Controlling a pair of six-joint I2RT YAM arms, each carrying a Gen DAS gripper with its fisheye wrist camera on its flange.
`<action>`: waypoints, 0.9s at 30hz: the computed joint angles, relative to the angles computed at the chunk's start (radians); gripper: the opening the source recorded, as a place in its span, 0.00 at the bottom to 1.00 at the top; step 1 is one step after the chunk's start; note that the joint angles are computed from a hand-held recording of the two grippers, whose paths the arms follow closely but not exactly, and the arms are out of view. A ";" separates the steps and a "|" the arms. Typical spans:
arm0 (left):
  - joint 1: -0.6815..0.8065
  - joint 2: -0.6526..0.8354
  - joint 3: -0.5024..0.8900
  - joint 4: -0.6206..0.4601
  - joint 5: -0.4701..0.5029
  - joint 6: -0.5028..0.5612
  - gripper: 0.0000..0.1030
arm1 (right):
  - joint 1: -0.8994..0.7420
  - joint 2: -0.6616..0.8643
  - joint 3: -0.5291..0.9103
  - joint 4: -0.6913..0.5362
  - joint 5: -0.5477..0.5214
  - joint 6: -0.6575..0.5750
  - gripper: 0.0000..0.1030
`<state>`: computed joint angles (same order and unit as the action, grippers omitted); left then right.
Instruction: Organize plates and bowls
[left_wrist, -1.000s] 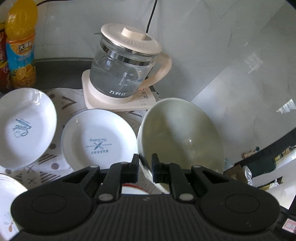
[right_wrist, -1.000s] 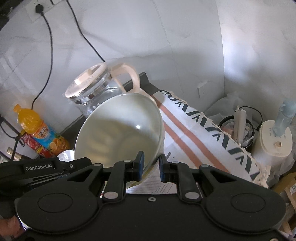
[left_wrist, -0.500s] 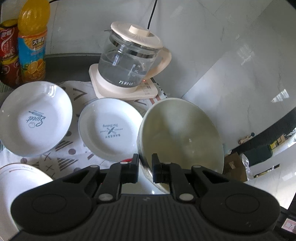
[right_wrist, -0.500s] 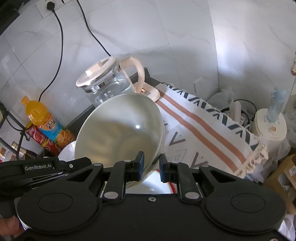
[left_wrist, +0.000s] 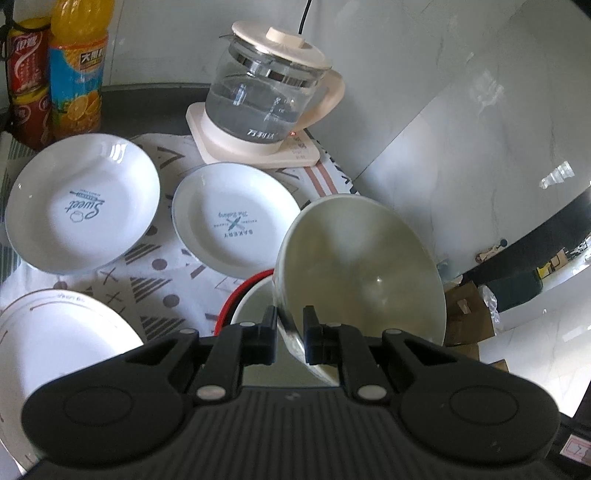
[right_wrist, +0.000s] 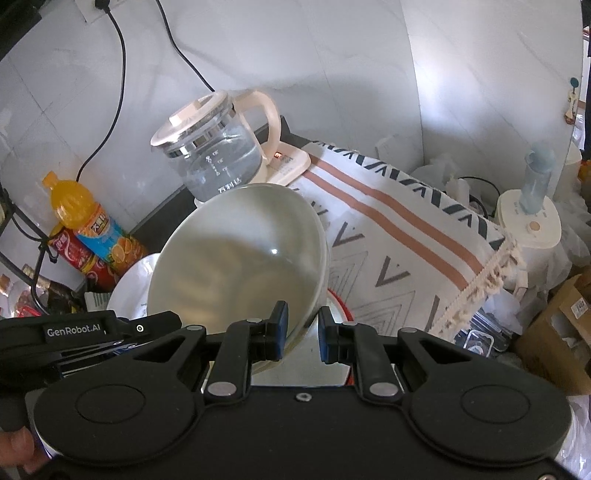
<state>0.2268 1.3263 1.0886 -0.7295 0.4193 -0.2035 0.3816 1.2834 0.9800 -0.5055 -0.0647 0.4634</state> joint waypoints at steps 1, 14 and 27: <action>0.003 -0.003 -0.006 -0.001 0.002 0.004 0.11 | 0.003 -0.003 -0.005 0.000 0.002 0.002 0.16; 0.023 0.000 -0.053 -0.020 0.002 0.038 0.11 | 0.031 -0.004 -0.050 -0.005 0.016 0.028 0.16; 0.032 0.019 -0.062 -0.044 -0.003 0.050 0.11 | 0.044 0.035 -0.044 -0.021 0.016 0.025 0.16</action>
